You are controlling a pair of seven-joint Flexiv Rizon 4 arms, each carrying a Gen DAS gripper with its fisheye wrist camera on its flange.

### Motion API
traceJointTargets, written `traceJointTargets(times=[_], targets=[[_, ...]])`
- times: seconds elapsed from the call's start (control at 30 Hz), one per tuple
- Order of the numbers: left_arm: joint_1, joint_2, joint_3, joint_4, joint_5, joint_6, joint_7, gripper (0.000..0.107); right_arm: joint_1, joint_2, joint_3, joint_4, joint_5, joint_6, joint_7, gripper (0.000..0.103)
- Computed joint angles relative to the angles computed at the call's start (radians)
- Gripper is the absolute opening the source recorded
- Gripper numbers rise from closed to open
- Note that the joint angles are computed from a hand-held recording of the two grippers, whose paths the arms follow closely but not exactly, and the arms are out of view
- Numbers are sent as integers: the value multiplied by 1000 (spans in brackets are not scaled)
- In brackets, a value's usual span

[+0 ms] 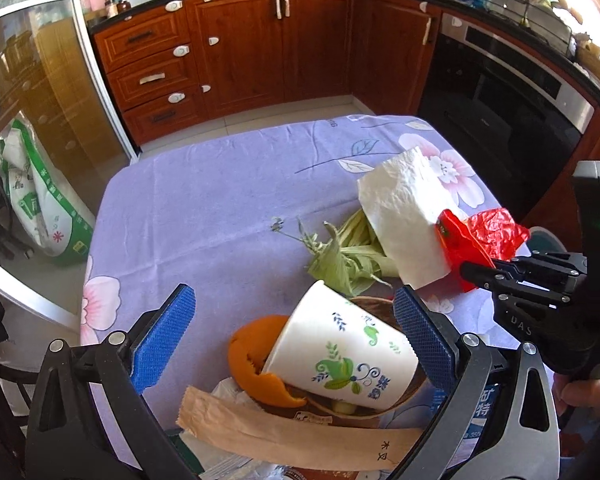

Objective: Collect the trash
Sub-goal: 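Grasp the red plastic bag with the right tool while the left tool grasps the white tissue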

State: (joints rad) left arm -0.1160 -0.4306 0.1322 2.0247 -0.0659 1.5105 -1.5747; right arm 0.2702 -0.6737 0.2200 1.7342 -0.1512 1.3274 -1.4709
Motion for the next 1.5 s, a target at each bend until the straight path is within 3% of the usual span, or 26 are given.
traceJointTargets(times=[0.2, 0.3, 0.5, 0.67, 0.73, 0.83, 1.0, 1.1, 1.2, 1.5], targets=[[-59, -45, 20, -111, 39, -77, -4, 99, -56, 46, 24, 23, 33, 67, -33, 5], [-50, -64, -28, -154, 37, -102, 22, 99, -107, 67, 59, 19, 62, 63, -57, 5], [-85, -155, -49, -287, 45, -197, 30, 99, -155, 84, 72, 12, 105, 61, -83, 5], [-102, -235, -40, -387, 51, -272, 4, 99, -254, 63, 178, -24, 199, 34, -168, 5], [-103, -250, -40, -404, 54, -283, -6, 91, -296, 49, 226, -50, 252, 14, -213, 5], [-100, -259, -46, -414, 57, -287, -11, 75, -304, 43, 237, -74, 303, -10, -255, 5], [-101, -269, -58, -429, 63, -305, -3, 29, -288, 44, 224, -94, 364, -37, -297, 5], [-108, -268, -55, -430, 70, -320, -6, 11, -282, 46, 215, -102, 394, -43, -317, 5], [-121, -254, -42, -410, 88, -290, -20, 2, -272, 56, 203, -99, 414, -44, -326, 5], [-114, -109, -44, -280, 96, -195, -38, 1, -259, 105, 183, -62, 442, -19, -337, 5]])
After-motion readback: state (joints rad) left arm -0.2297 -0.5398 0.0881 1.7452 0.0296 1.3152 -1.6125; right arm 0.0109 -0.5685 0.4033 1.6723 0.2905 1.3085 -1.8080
